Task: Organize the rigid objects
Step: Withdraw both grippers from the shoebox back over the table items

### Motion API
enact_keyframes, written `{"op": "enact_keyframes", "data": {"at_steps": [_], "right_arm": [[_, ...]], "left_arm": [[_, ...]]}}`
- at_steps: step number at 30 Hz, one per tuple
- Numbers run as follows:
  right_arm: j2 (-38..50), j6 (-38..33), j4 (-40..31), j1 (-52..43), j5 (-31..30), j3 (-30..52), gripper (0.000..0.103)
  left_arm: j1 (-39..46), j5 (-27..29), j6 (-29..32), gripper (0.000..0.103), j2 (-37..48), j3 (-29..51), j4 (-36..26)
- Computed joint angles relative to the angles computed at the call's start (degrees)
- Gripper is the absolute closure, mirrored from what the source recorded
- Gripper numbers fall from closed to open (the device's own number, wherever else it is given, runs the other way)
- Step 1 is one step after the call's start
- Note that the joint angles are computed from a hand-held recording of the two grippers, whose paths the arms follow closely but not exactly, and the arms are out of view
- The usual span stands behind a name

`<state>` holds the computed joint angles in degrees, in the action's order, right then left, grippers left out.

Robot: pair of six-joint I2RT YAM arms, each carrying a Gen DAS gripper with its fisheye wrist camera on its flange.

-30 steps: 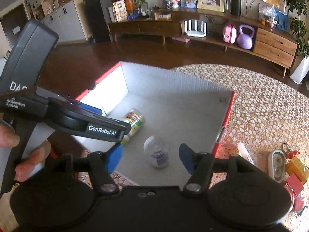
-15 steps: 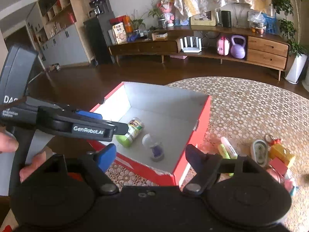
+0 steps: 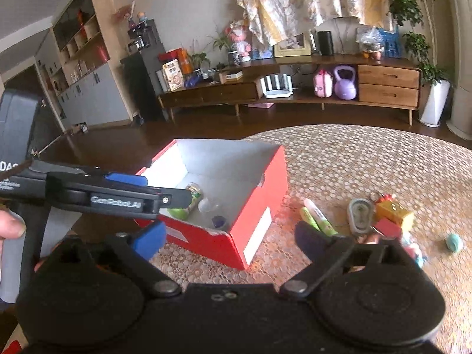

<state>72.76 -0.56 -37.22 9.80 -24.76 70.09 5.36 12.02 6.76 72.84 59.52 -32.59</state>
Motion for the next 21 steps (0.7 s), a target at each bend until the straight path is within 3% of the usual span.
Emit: {"op": "enact_keyframes", "data": {"at_steps": [5,9,11,15,21], "right_arm": [[-5.55,-2.31,0.39,-5.2,-2.27,-5.79,0.002],[-8.33,-4.24,-0.13,-10.28,-3.78,-8.92,0.001],[-9.92,-5.37,0.29,-13.32,-4.6,-11.23,0.001],[-10.91,-8.59,0.47,-18.84,-6.66,-13.54,0.001],[-10.31,-13.5,2.41,-24.2,-7.09,-15.7,0.001]], "left_arm": [[-3.65,-0.16,-1.17,0.015,-4.44,-5.28,3.28],[-6.1,2.76,-3.46,0.013,-5.64,-8.22,4.87],[-7.27,3.77,-4.86,0.003,-5.1,-9.17,5.8],[-9.88,4.74,-8.53,0.001,-5.18,-12.73,10.71],[-16.81,-1.93,-13.1,0.0,-3.63,-15.44,16.05]]}}
